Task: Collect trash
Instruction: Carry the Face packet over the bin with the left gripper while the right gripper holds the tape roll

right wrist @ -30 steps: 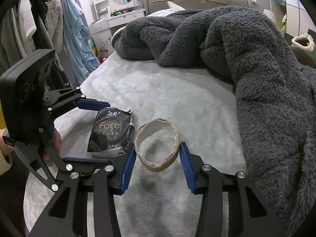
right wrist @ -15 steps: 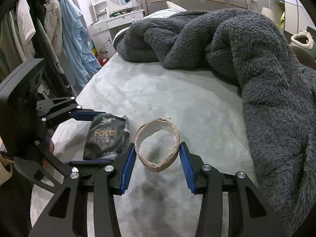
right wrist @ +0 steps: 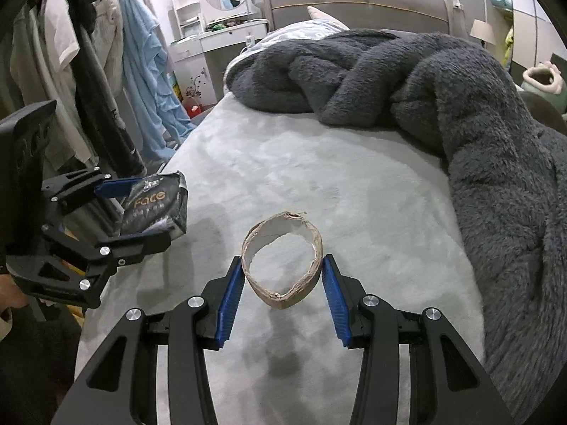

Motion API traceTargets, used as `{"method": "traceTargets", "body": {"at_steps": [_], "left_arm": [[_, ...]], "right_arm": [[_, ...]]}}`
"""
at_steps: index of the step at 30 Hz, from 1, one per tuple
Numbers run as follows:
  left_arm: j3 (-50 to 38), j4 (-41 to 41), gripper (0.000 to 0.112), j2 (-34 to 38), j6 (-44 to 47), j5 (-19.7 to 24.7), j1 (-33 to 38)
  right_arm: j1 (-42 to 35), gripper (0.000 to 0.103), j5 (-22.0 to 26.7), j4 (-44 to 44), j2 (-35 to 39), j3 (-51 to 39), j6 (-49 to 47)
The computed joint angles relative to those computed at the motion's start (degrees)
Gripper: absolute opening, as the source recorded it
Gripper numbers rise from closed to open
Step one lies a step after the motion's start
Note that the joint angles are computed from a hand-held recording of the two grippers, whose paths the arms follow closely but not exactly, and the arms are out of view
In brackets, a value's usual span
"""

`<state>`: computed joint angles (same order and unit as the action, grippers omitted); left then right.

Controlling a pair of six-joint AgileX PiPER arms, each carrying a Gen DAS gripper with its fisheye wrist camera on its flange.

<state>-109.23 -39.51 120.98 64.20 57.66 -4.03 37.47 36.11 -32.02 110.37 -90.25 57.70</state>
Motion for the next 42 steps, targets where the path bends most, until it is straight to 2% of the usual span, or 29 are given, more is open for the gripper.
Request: {"method": "traceTargets", "body": {"at_steps": [6, 10, 17, 29, 33, 42], "left_arm": [[7.01, 0.61, 0.079, -5.15, -1.85, -3.78, 2.50], [9.63, 1.21, 0.079, -7.51, -3.66, -5.45, 4.40], [11.03, 1.24, 0.079, -9.41, -6.72, -5.18, 7.65], [16.98, 2.88, 0.079, -14.06, -10.19, -7.43, 12.45], [16.46, 4.30, 0.079, -13.22, -11.85, -7.70, 14.67], [13.12, 9.07, 0.079, -8.50, -15.22, -7.34, 18.10]], "right_arm": [[2.77, 0.045, 3.72, -0.86, 1.10, -3.58, 0.26], [3.18, 0.046, 4.16, -1.16, 0.28, -3.23, 1.39], [5.91, 0.046, 6.68, -3.00, 0.25, -4.76, 4.26], [10.24, 0.046, 10.74, -5.70, 1.85, -10.10, 7.20], [11.53, 0.046, 12.17, -4.91, 4.47, -15.17, 6.00], [12.79, 0.046, 18.98, 0.74, 16.03, -36.81, -4.73]]}}
